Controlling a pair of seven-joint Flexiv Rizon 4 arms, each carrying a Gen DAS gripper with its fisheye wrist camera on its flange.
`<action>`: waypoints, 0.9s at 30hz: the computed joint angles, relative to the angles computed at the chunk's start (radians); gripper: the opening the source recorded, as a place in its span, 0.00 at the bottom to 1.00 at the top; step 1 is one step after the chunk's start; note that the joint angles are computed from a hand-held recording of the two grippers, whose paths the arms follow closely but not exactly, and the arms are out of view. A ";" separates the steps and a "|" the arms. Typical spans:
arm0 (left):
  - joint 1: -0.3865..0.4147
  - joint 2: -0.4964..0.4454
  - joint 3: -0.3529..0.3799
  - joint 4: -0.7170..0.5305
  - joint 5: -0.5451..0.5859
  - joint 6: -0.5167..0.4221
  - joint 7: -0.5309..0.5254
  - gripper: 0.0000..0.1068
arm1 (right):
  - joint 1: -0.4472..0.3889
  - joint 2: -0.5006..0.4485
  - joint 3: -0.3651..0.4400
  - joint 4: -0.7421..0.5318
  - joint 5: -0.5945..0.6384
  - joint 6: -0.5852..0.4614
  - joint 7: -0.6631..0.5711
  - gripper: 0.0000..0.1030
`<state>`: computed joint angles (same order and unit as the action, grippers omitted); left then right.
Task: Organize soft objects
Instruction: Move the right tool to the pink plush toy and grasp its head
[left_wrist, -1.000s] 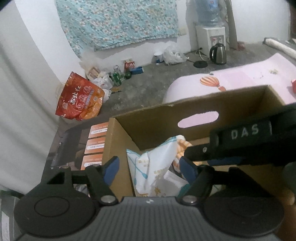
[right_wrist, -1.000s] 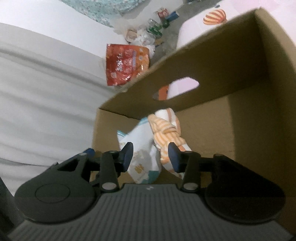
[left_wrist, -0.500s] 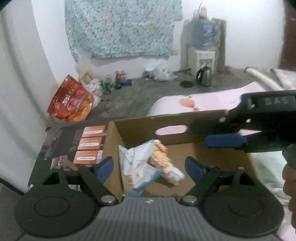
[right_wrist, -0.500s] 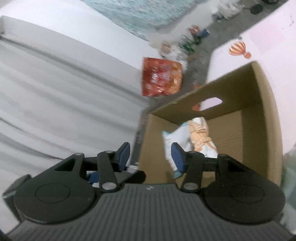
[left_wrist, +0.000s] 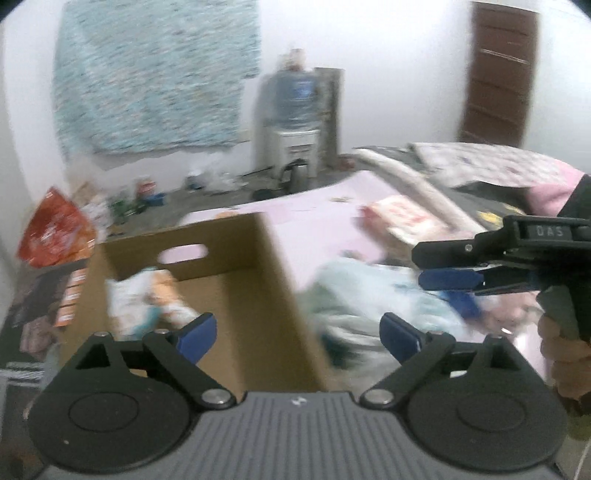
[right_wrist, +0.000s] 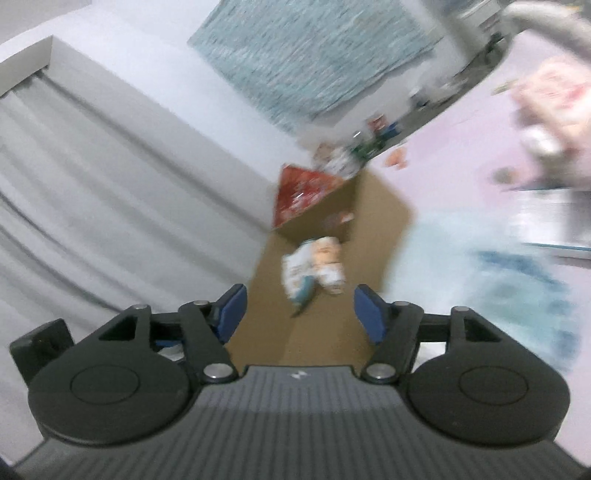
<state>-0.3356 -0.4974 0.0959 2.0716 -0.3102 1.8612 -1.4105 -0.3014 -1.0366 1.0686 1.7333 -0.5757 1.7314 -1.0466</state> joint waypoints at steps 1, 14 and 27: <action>-0.009 -0.013 -0.013 -0.006 0.006 0.012 -0.001 0.90 | -0.029 0.042 -0.031 0.054 0.020 0.044 0.006 0.67; -0.034 -0.270 -0.181 -0.229 0.078 0.040 -0.067 0.89 | -0.009 0.332 -0.480 0.373 0.248 0.388 0.130 0.75; -0.223 -0.392 -0.007 -0.408 -0.057 -0.073 -0.055 0.61 | 0.072 0.111 -0.651 0.169 0.114 0.415 0.326 0.80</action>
<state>-0.5583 -0.8891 0.0892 1.6639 -0.3676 1.7880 -1.4658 -0.2291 -0.9255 0.4175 1.9021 -0.4614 2.1466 -0.7206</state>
